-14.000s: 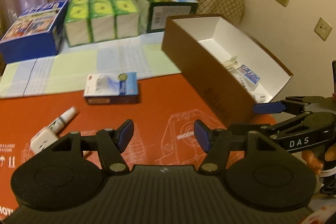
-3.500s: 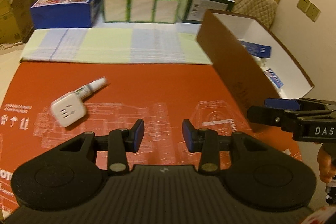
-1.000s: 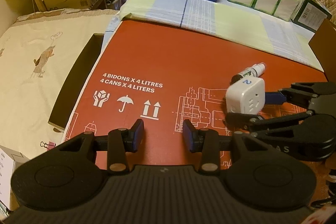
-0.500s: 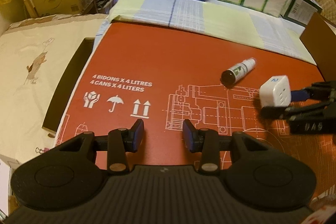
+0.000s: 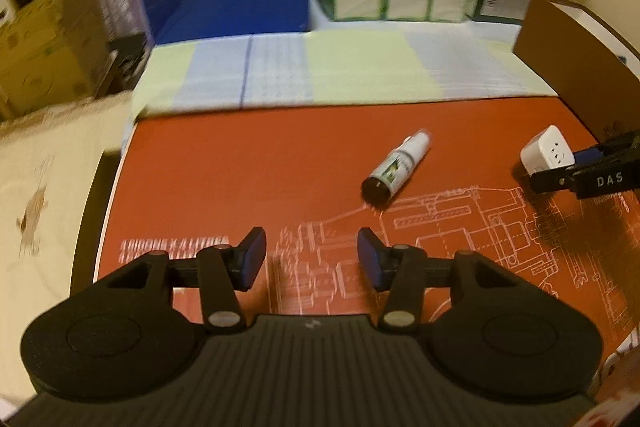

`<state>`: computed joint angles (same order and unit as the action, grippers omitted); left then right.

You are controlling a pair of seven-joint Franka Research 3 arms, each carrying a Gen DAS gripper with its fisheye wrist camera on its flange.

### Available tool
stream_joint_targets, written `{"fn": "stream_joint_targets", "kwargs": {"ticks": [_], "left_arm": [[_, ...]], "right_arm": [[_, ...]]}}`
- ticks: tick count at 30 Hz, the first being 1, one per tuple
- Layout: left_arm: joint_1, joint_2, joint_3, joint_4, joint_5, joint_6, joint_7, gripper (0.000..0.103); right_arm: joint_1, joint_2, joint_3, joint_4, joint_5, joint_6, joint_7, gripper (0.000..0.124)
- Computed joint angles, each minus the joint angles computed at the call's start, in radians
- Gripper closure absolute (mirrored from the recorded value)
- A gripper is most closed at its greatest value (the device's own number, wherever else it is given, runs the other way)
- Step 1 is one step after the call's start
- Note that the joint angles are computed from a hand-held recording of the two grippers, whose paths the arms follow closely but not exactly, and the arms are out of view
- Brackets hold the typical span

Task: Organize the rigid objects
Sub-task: 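Grasp the white power strip cube with right tool while left tool grasps the small spray bottle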

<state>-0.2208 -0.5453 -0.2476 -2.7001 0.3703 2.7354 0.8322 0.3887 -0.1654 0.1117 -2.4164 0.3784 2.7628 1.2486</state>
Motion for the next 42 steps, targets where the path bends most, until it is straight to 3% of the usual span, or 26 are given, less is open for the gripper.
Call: {"fn": "stream_joint_targets", "kwargs": {"ticks": [6,14,18,22,25,30,42], "left_arm": [[0.001,0.092,0.017,0.051,0.039,0.071,0.103,0.057],[-0.039,0.267,0.053,0.157,-0.007,0.168,0.302,0.058],[-0.055,0.333,0.062,0.207,-0.068,0.164,0.380,0.059],[-0.054,0.367,0.054,0.244,-0.122,0.122,0.406,0.073],[-0.048,0.377,0.044,0.263,-0.153,0.079,0.385,0.082],[-0.064,0.372,0.046,0.266,-0.276,0.050,0.333,0.084],[-0.035,0.406,0.013,0.321,-0.154,-0.010,0.202,0.084]], "right_arm": [[-0.044,-0.027,0.006,-0.031,-0.078,0.018,0.117,0.068],[-0.085,-0.048,0.009,-0.050,-0.159,0.019,0.236,0.068],[-0.096,-0.057,0.010,-0.053,-0.187,0.008,0.280,0.068],[-0.100,-0.079,0.006,-0.067,-0.195,-0.007,0.306,0.068],[-0.100,-0.094,0.000,-0.078,-0.187,-0.014,0.314,0.068],[-0.102,-0.108,-0.002,-0.089,-0.180,-0.019,0.317,0.068],[-0.100,-0.084,0.008,-0.080,-0.191,0.008,0.326,0.068]]}}
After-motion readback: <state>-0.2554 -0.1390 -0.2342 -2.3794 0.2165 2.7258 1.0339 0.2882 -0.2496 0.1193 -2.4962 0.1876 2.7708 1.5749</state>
